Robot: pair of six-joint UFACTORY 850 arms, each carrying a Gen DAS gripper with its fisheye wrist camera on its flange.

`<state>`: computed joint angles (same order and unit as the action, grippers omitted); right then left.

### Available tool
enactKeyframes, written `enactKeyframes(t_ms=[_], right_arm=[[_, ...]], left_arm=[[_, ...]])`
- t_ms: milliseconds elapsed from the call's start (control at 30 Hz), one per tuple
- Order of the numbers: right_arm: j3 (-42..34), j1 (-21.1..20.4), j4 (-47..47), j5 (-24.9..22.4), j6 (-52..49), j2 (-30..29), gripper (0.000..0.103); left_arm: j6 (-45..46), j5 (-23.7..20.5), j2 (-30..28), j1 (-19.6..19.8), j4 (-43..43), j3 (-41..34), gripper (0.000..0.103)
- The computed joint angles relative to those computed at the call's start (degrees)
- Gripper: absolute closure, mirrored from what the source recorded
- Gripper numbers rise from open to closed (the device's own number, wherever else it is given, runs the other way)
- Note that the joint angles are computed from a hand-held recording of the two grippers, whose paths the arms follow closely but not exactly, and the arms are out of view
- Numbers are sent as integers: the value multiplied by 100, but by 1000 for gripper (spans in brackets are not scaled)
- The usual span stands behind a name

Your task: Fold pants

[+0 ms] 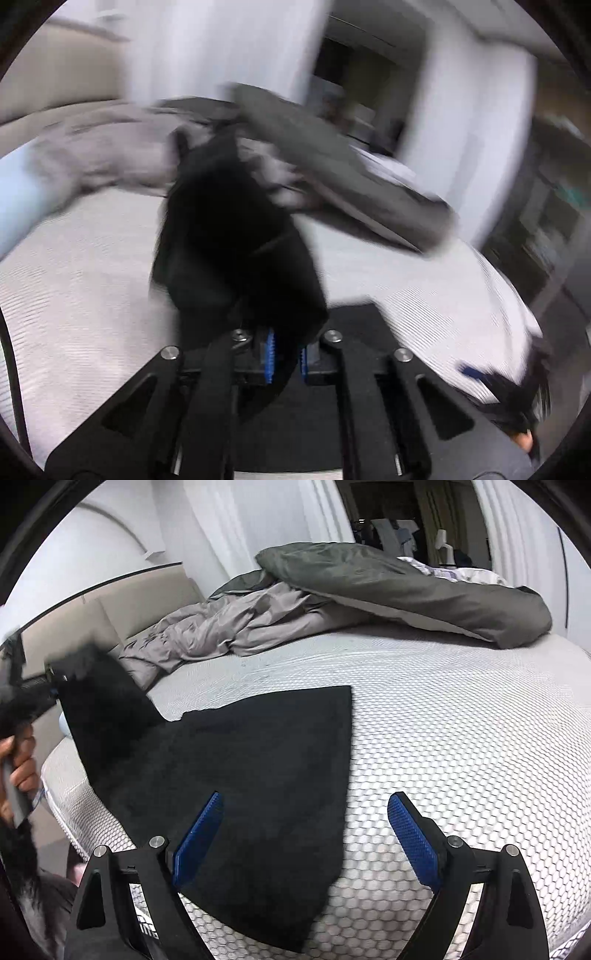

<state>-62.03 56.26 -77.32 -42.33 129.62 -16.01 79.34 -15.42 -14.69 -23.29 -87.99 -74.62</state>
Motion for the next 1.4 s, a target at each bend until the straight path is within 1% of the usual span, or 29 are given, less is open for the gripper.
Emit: enactKeyframes(t_ms=[33,67,100,133,167,200,233,267,300,333,433,500,533,567,633,700,733,800,867,933,1000,1067,1100,1133,1200,1233,1300,1367,1400], right_arm=[[30,-5,47,-28,11,20,11],[95,-7,103,-67,39,65,11],[135,-11,142,-103,65,91,11],[189,-12,193,-148,88,130,11],[236,-6,249,-208,114,162,11],[274,-3,312,-259,122,189,11],[312,-10,364,-275,121,218,11],[336,-12,409,-297,132,239,11],[354,-15,433,-300,162,258,11],[372,-32,431,-265,183,284,11],[356,-29,256,-102,342,288,11],[322,-57,-35,185,444,263,11],[301,-80,-191,355,502,244,13],[293,-114,-433,603,670,234,24],[339,-223,-1112,1176,1351,248,38],[377,-360,-1874,1661,2226,224,39],[386,-429,-2289,1833,2720,192,41],[391,-522,-2773,2021,3349,136,43],[361,-651,-3118,2222,3785,54,45],[318,-741,-3314,2321,4122,-37,47],[193,-774,-2795,2333,3642,-123,58],[-11,-730,-1642,2112,2443,-242,89],[-71,-677,-1315,2016,2066,-221,91],[-92,-622,-1228,1885,1928,-184,94],[-66,-374,-1039,1338,1571,-12,94],[-35,-284,-937,1198,1419,73,94],[2,-206,-405,1093,952,132,94],[-117,-262,662,1065,44,-60,88],[-69,-329,910,1238,-105,-61,86]], left_arm=[[-382,-379,-120,-101,568,-116,73],[-675,-978,-385,-316,1167,-281,36],[-882,-1578,-616,-412,1660,-456,24],[-860,-1957,-806,-543,1914,-528,22],[-604,-2096,-905,-647,1927,-472,25],[-359,-1996,-941,-750,1967,-367,25],[-355,-1656,-939,-859,2188,-253,25],[-520,-1458,-910,-916,2423,-188,25],[-450,-1468,-902,-905,2450,-157,25],[-217,-1577,-858,-817,2237,-124,25],[84,-1478,-708,-618,1564,-33,24],[317,-1458,-649,-431,1089,-5,24],[457,-1266,-611,-347,804,37,24],[514,-1044,-577,-274,632,71,23],[284,-708,-649,-76,623,-61,23],[-25,-385,-686,73,676,-83,23],[-412,-304,-737,169,904,-123,24],[-1052,-412,-873,389,1312,-218,24],[-1475,-679,-1073,568,1593,-401,24],[-1585,-581,-1030,643,1779,-339,24],[-1363,-375,-941,648,1622,-174,24],[-1230,-367,-998,693,1442,-175,23],[-1269,-396,-1016,727,1394,-190,24],[-1311,-391,-1024,705,1352,-187,24],[-1364,-424,-1046,751,1350,-209,24],[-1425,-424,-1054,767,1413,-223,24],[-1519,-449,-1073,782,1534,-243,23],[-1732,-398,-1007,730,1767,-180,24],[-1924,-351,-1043,704,1991,-215,23]])
